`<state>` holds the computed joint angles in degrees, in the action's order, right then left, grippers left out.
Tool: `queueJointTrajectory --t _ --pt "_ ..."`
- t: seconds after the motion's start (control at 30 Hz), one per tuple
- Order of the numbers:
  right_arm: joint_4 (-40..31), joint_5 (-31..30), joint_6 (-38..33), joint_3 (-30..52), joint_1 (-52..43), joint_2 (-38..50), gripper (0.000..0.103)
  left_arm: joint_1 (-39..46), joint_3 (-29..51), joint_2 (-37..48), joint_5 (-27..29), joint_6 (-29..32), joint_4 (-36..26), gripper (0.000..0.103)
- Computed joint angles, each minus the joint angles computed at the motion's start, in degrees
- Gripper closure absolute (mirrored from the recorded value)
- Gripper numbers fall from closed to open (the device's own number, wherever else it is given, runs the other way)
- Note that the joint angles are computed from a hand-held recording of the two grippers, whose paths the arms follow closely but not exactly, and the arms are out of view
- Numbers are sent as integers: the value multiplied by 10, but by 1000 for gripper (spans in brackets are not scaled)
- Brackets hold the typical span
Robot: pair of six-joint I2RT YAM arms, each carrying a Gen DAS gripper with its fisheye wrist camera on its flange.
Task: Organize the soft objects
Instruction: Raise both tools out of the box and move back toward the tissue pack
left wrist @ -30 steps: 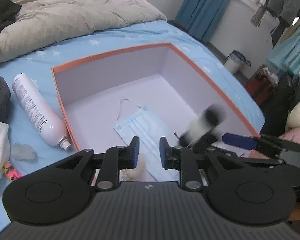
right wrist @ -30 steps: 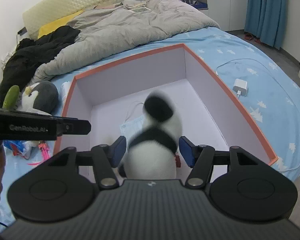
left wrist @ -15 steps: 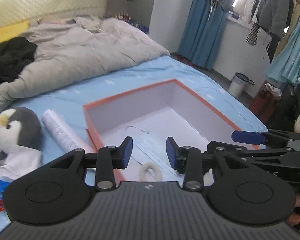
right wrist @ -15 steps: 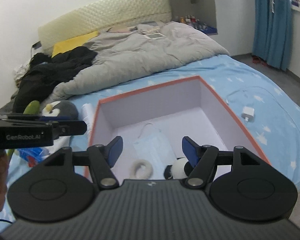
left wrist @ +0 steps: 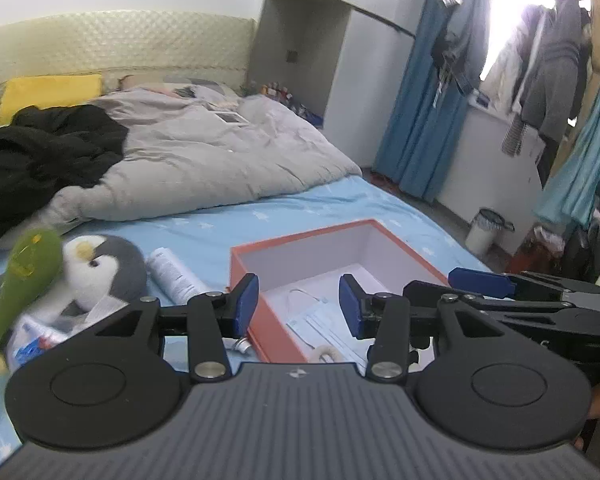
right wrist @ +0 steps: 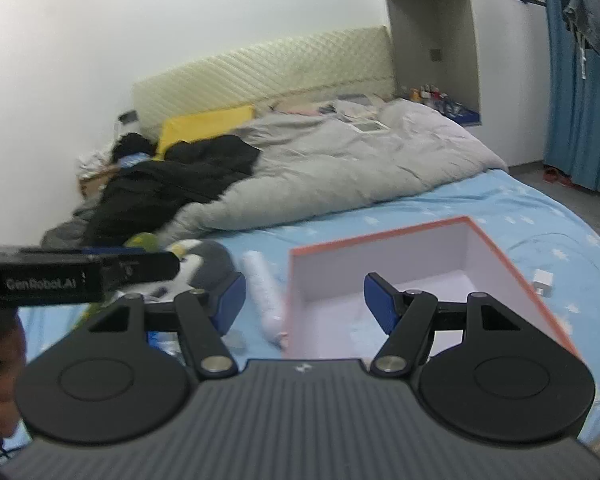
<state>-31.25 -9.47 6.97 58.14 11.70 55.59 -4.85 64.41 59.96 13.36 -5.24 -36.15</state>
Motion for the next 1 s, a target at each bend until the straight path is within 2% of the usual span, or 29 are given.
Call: queueJointTrajectory --t 0.2,0.5,0.7,0.77,1.0 --pt "3 64 36 -31 96 -38 35 71 -57 -96 34 24 -46 52" --pt "8 169 95 -73 241 -68 35 250 -119 -186 153 102 -121 52" --pt "17 242 136 -95 334 -65 35 387 -141 -198 235 191 -183 52" --pt "19 258 149 -102 361 -60 35 443 -148 -199 265 240 -214 52" --pt "18 308 199 -127 443 -51 35 578 -165 -187 324 376 -303 52"
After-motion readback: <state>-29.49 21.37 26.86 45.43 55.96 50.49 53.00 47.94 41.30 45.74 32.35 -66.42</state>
